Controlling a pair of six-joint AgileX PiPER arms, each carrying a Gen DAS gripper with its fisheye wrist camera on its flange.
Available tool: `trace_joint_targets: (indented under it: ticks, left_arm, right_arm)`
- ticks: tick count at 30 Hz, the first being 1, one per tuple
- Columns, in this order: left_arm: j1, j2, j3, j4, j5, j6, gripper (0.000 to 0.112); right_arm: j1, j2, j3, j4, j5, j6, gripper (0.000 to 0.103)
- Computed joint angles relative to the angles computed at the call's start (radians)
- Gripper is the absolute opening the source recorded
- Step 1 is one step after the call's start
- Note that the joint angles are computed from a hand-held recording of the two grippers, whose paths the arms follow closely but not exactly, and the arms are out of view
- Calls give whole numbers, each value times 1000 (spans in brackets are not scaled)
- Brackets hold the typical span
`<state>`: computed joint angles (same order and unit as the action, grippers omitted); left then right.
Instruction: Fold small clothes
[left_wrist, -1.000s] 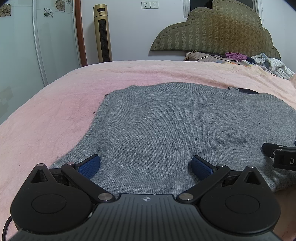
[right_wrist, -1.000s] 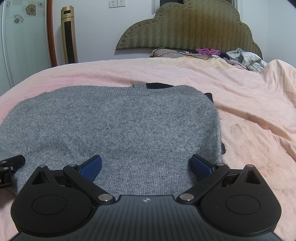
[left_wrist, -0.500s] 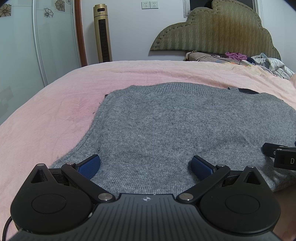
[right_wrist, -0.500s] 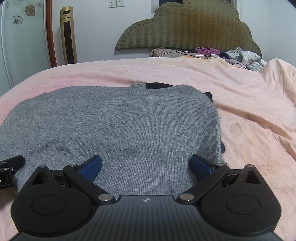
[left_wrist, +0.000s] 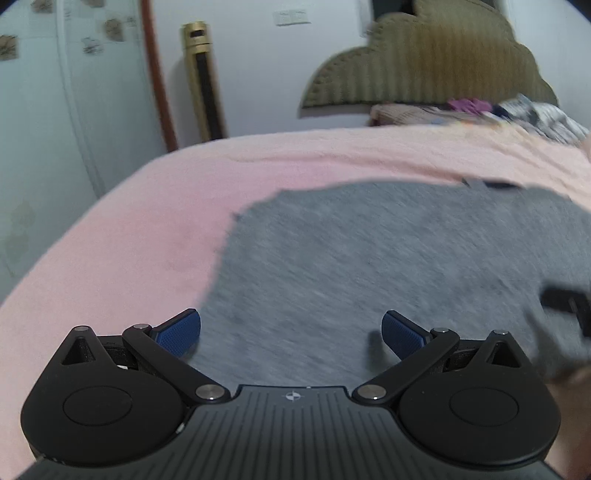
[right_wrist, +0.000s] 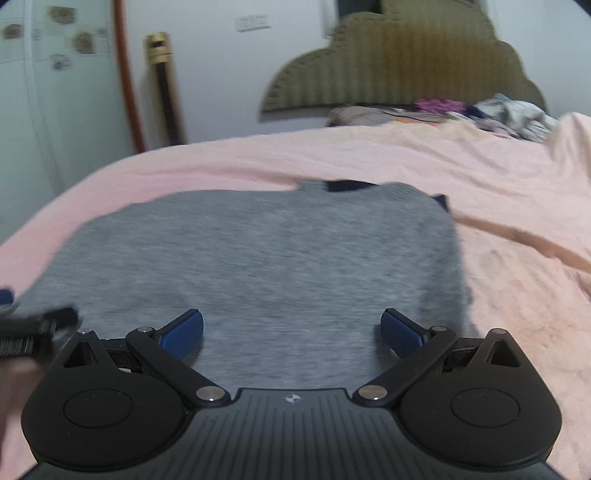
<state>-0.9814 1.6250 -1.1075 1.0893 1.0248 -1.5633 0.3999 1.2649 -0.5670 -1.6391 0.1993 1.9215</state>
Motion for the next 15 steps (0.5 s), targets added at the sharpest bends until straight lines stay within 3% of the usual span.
trace_joint_targets:
  ticks: [3, 6, 12, 15]
  left_arm:
    - [104, -93, 4, -63, -65, 28, 103]
    - [260, -137, -45, -210, -158, 154, 103]
    - [506, -75, -154, -486, -317, 519, 103]
    - [637, -34, -184, -751, -419, 756, 103]
  right_arm:
    - [96, -14, -16, 65, 43, -106, 103]
    - [232, 7, -51, 116, 130, -198, 103]
    - [490, 139, -130, 95, 334, -311, 103]
    - [590, 223, -155, 52, 438, -347, 103]
